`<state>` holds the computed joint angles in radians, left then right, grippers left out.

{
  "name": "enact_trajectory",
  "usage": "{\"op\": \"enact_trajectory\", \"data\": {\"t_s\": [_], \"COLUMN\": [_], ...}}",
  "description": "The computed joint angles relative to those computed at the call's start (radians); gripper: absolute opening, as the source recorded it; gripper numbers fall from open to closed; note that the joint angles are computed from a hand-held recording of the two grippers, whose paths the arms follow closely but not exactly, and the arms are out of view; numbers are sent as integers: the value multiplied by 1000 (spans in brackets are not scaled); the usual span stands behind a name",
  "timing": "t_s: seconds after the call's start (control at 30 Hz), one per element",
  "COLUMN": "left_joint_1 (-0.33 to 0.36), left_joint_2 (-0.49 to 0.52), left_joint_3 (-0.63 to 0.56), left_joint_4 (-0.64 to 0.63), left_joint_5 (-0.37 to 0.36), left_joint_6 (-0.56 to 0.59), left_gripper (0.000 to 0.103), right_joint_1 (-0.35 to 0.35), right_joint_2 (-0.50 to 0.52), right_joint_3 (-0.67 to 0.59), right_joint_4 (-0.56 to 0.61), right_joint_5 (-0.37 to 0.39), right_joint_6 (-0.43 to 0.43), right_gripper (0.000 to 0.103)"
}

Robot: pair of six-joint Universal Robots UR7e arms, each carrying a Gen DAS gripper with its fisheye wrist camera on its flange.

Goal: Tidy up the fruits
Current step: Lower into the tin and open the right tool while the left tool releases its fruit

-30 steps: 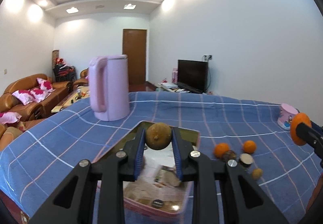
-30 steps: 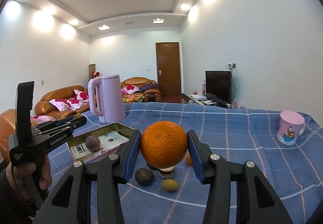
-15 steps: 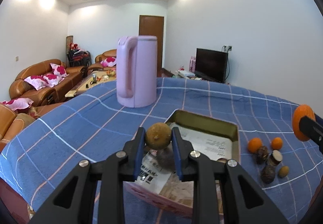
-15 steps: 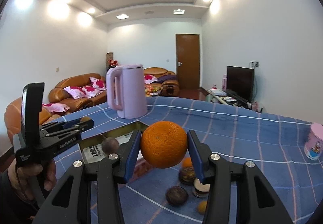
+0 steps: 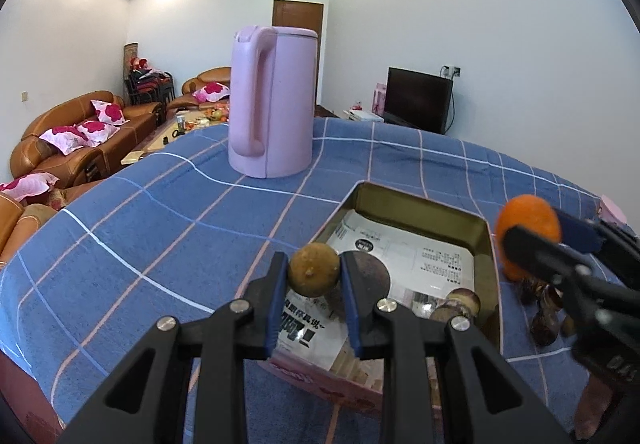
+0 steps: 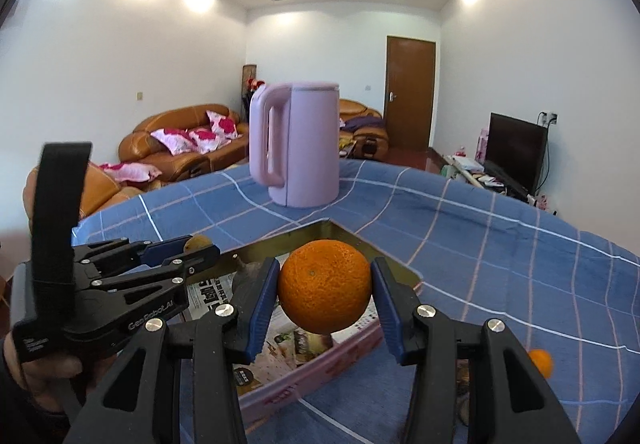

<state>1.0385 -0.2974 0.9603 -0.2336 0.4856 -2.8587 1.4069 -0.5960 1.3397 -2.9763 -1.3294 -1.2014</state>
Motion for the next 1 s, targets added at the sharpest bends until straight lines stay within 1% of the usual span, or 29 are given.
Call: {"op": "enact_trajectory", "data": {"t_s": [0.23,0.67,0.9,1.0], "left_joint_1": [9,25,24,23], "left_joint_2": [23,94,90,91], "left_joint_3": [-56,-208,-200,-201], "left_joint_4": [102,339,336,337], "left_joint_5": [13,27,23,16], "left_joint_6": [-51,-152,-152,-153], "left_gripper": [28,28,28,28], "right_joint_1": [14,29,34,34], "right_joint_2": [47,89,99,104], "right_joint_3": [-53,-102,-118,-136], "right_joint_4": [32,86,112,145], "right_joint_5": [-64,-143,-162,-168], "right_joint_6": [9,3,2,12], "right_gripper": [49,49,49,49]}}
